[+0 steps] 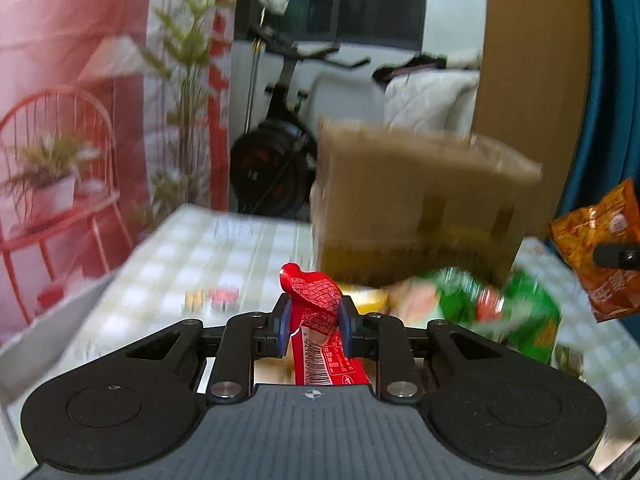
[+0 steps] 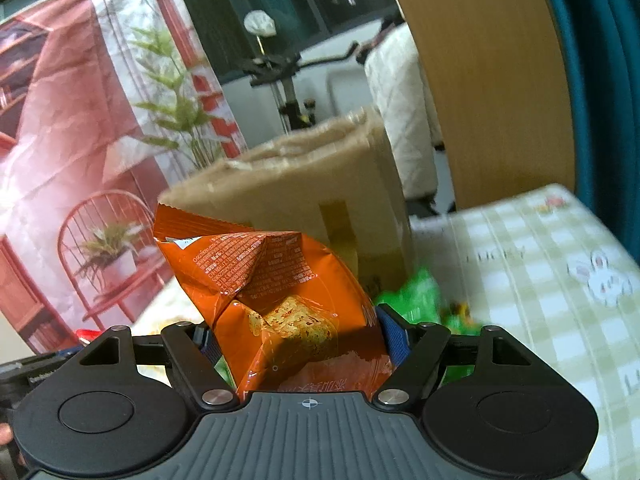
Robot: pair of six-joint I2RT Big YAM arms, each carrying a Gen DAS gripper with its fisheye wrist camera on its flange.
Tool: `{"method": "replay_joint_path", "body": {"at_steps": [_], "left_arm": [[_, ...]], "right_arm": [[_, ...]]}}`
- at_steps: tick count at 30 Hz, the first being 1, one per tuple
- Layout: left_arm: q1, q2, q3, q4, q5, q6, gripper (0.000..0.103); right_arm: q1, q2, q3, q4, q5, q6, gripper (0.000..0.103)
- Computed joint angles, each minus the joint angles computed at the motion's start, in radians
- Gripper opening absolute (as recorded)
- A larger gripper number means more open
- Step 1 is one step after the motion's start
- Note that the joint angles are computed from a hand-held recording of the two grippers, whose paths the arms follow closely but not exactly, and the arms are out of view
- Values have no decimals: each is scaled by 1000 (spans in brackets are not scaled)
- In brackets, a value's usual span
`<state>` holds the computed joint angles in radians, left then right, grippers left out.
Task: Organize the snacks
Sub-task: 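Carry the red wrapper and orange bag over the box and release both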
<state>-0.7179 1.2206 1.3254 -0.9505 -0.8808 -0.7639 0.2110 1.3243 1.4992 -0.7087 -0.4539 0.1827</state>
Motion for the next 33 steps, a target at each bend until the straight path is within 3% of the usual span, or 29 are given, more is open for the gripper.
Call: {"method": "replay_joint_path", "body": {"at_steps": [7, 13, 15, 19, 21, 27, 28, 29, 30, 31, 33], "left_arm": [[99, 54, 142, 201, 72, 270, 25], [199, 206, 345, 289, 184, 460, 26], [231, 263, 417, 290, 227, 477, 26], [283, 398, 596, 220, 285, 485, 26], [309, 458, 668, 182, 318, 472, 26], [354, 576, 809, 102, 355, 467, 27], [356, 594, 830, 89, 349, 468, 38], [360, 604, 848, 64, 344, 464, 59], [363, 604, 850, 53, 339, 457, 67], [362, 592, 826, 75, 337, 458, 72], [366, 570, 795, 97, 347, 468, 72]], "right_arm": [[9, 125, 214, 39, 8, -18, 71], [35, 321, 497, 34, 41, -22, 71], [52, 407, 620, 8, 65, -52, 71], [80, 576, 864, -75, 113, -105, 71], [82, 680, 1023, -164, 121, -105, 71], [96, 879, 1317, -341, 131, -111, 72], [98, 883, 1317, -344, 130, -107, 74], [97, 886, 1314, -348, 126, -100, 75], [96, 882, 1298, -337, 123, -91, 79], [95, 856, 1242, -302, 120, -85, 89], [93, 803, 1135, -232, 112, -90, 100]]}}
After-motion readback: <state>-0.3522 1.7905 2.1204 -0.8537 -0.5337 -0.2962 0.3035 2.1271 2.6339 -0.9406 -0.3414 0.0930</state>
